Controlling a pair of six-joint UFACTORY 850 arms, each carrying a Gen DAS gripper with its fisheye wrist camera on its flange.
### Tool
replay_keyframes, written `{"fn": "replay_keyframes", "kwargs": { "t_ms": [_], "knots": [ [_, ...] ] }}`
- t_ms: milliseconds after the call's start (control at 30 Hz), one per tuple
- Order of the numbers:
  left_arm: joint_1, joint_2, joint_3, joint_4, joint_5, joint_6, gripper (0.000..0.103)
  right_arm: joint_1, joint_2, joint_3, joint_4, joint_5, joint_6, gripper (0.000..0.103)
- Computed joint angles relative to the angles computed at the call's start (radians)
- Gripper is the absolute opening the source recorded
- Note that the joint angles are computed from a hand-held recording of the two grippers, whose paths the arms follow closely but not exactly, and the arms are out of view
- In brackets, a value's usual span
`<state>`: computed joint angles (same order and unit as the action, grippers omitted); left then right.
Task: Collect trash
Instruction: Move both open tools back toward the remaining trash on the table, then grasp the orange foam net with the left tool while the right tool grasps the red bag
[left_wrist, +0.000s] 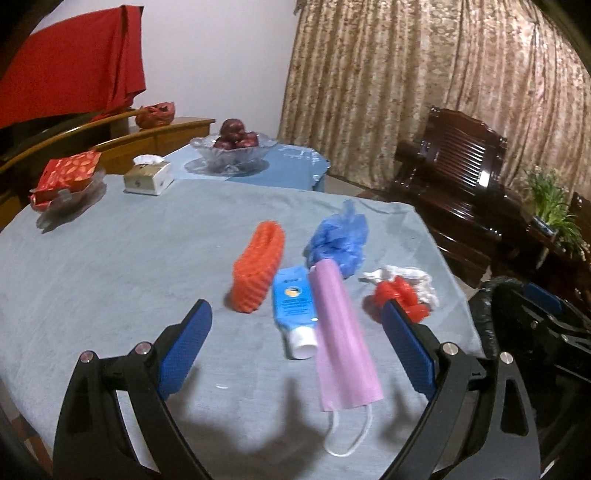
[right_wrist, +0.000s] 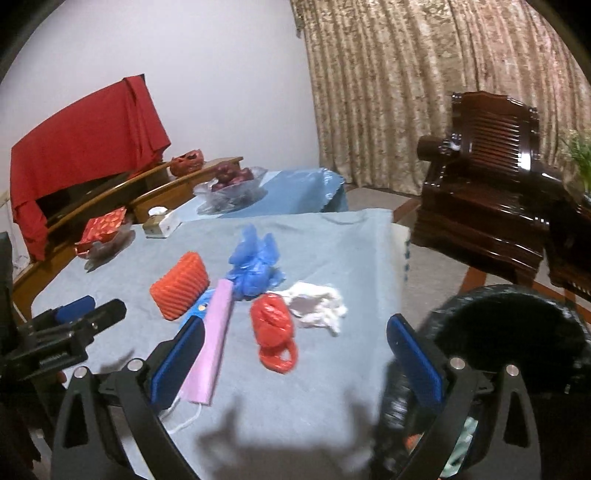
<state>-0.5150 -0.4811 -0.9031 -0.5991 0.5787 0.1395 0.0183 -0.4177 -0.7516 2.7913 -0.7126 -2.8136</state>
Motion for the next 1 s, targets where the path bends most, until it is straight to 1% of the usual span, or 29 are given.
{"fn": "replay_keyframes", "kwargs": {
  "t_ms": [167,333,467,700,800,900,933,1000],
  "knots": [
    [0.029,-0.037,-0.018,0.014,-0.020,-0.009,0.091,0.043,-0.076,-0.069,0.063,0.026,-0.041,0.096],
    [0.055,-0.071,-0.037,0.051,-0.037,-0.041,0.090,0.065,-0.146,-0.137,0.073,0.069,-0.043,0.087],
    [0.064,-0.089,-0.046,0.072,-0.038,-0.064,0.091,0.076,-0.191,-0.183,0.073,0.107,-0.041,0.078],
    [0.077,-0.111,-0.065,0.090,-0.049,-0.082,0.091,0.079,-0.250,-0.253,0.037,0.166,-0.010,0.067],
    [0.079,-0.117,-0.071,0.088,-0.051,-0.082,0.091,0.080,-0.266,-0.276,0.007,0.195,0.015,0.058],
    [0.080,-0.120,-0.076,0.088,-0.052,-0.079,0.091,0.077,-0.276,-0.292,-0.037,0.223,0.054,0.047],
    [0.080,-0.122,-0.078,0.087,-0.053,-0.077,0.091,0.076,-0.278,-0.296,-0.054,0.228,0.070,0.042],
    [0.081,-0.127,-0.088,0.083,-0.057,-0.065,0.091,0.073,-0.275,-0.293,-0.071,0.221,0.081,0.039]
  ]
}}
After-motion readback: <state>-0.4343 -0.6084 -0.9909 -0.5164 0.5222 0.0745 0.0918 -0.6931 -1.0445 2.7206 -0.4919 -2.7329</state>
